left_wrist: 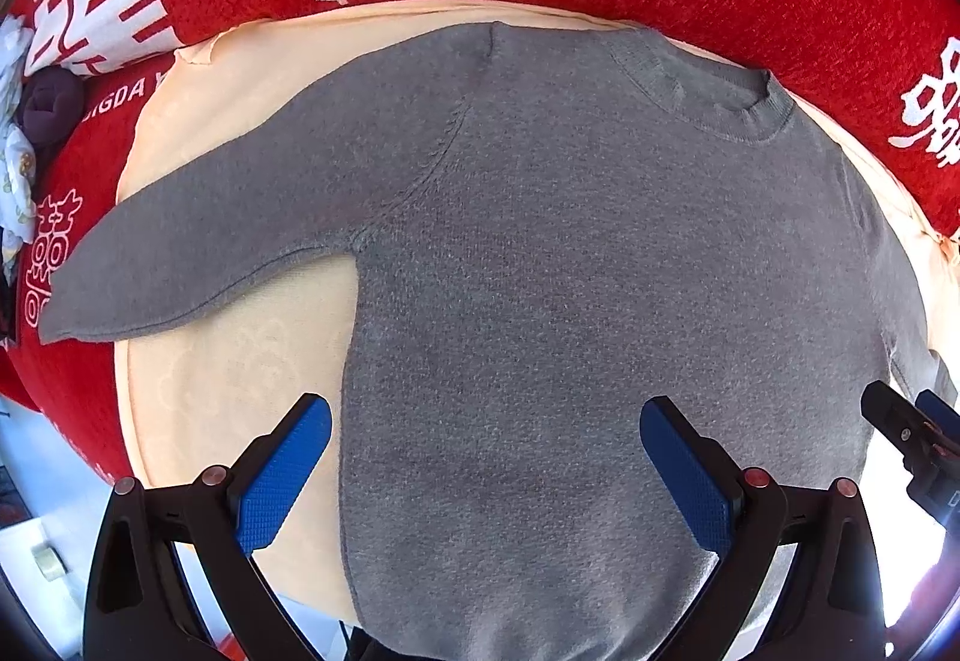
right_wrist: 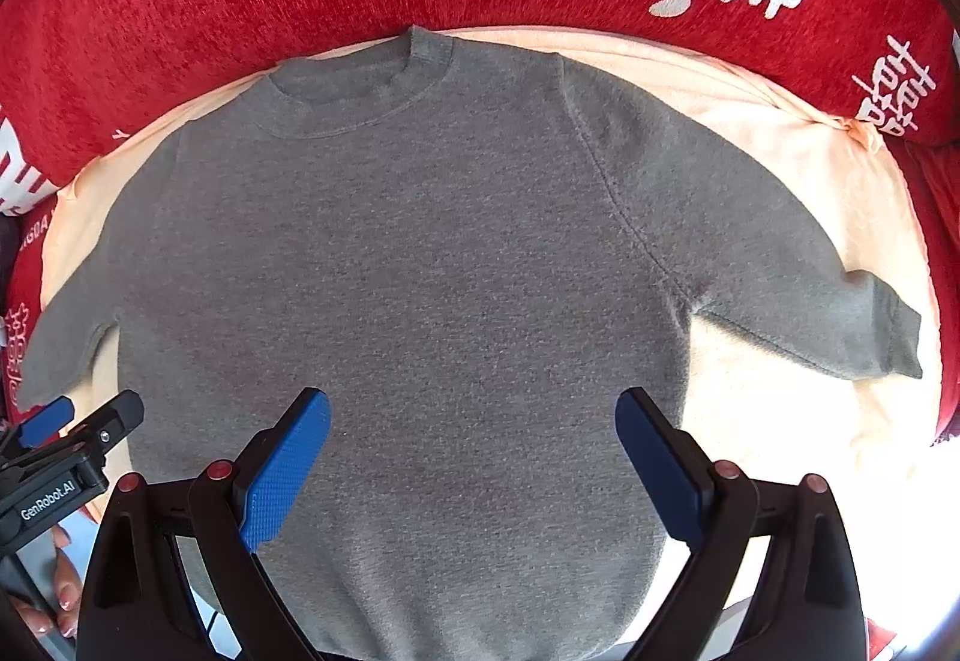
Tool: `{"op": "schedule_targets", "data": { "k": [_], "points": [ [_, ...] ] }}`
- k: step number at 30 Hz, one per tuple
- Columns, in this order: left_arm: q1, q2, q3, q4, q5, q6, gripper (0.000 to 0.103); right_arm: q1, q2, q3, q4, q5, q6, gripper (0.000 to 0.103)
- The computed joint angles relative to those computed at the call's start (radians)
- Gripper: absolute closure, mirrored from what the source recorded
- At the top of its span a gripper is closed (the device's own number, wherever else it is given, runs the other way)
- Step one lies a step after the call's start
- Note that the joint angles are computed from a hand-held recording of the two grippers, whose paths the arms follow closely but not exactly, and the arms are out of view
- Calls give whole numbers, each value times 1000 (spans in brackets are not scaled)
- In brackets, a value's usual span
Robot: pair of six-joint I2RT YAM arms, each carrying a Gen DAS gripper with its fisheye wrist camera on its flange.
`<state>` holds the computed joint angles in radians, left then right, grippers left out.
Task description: Fold small clothes
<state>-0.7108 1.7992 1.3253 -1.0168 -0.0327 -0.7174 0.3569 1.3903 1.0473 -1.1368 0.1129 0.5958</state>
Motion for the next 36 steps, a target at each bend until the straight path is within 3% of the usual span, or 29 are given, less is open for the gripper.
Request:
{"op": "schedule_targets", "data": {
  "k": [12,24,29,36],
  "points": [
    [19,-37,-49,36,33,-4,0,14,5,11,-4,-47,-1,6],
    [133,-137,-217,113,91,34,0,190,110,84,23,-66,57,6],
    [325,-303,-433,281,215,51,0,282,170,124,23,-62,92,6],
    [725,-353,-635,490,372,171,0,402,276,181,51,-85,125,6]
  ]
}}
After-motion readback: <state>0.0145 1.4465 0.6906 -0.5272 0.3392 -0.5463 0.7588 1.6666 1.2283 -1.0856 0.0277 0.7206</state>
